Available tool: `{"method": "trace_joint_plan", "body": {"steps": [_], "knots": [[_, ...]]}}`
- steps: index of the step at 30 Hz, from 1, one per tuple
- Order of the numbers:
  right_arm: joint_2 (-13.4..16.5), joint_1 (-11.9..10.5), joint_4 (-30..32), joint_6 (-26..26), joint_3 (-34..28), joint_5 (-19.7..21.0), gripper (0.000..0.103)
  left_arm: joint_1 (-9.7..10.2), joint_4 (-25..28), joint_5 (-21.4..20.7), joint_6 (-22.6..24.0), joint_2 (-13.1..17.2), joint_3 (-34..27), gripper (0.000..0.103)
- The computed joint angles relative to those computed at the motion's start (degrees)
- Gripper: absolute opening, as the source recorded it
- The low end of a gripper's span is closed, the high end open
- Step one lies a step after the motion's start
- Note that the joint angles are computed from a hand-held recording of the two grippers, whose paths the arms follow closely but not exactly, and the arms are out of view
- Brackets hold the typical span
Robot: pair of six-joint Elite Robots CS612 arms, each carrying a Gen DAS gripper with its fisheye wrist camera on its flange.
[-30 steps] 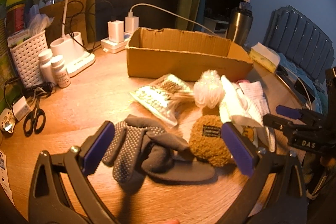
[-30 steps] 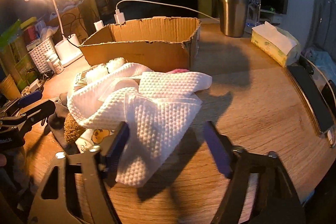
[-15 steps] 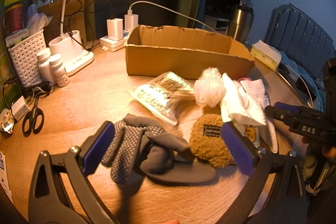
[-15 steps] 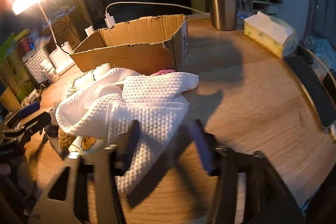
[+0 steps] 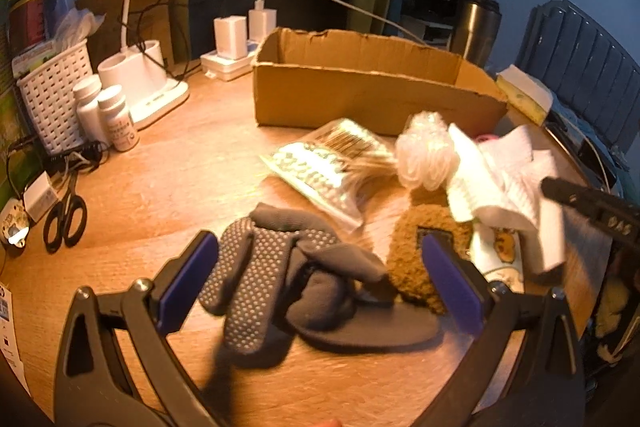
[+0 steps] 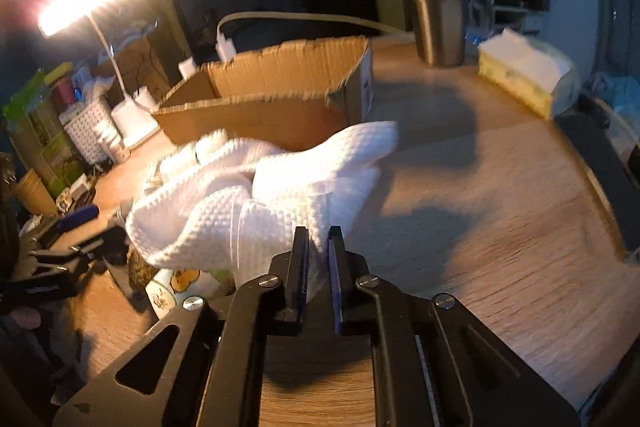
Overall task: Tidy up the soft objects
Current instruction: 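Grasp the grey gloves with the left tool while the right tool grasps the white towel, then lift the grey gloves with the left tool and carry them over the cardboard box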
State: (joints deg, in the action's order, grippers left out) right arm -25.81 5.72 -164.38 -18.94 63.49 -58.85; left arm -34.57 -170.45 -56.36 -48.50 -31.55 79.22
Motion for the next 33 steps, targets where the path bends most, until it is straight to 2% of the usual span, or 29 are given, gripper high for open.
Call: {"method": "trace_joint_plan", "body": {"steps": [3,7,11,15,19,23,33], "knots": [[-0.28,-0.56,-2.37,1.35,0.39,1.21,0.011,0.29,1.37,0.16,-0.70,-0.04,-0.15,0.102],[-0.44,-1.03,-6.32,3.52,0.85,0.85,0.011,1.08,2.48,-3.32,-1.10,0.19,-0.76,0.100],[-0.55,-1.41,-8.16,4.72,1.19,0.26,0.011,1.65,3.88,-6.61,-1.12,0.47,-1.49,0.070],[-0.95,-1.85,-10.93,5.87,1.91,0.64,0.010,1.59,4.23,-6.22,-1.02,0.36,-1.39,0.059],[-1.28,-1.94,-13.31,5.92,2.44,0.59,0.007,1.59,2.99,-6.61,-1.16,0.12,-0.70,0.041],[-1.57,-1.93,-14.12,5.51,2.94,0.59,0.005,1.38,1.09,-6.63,-0.81,-0.19,0.21,0.036],[-2.76,-1.77,-17.24,4.60,4.34,1.41,0.005,0.69,-4.76,-3.67,0.62,-2.02,2.81,0.035]]}}
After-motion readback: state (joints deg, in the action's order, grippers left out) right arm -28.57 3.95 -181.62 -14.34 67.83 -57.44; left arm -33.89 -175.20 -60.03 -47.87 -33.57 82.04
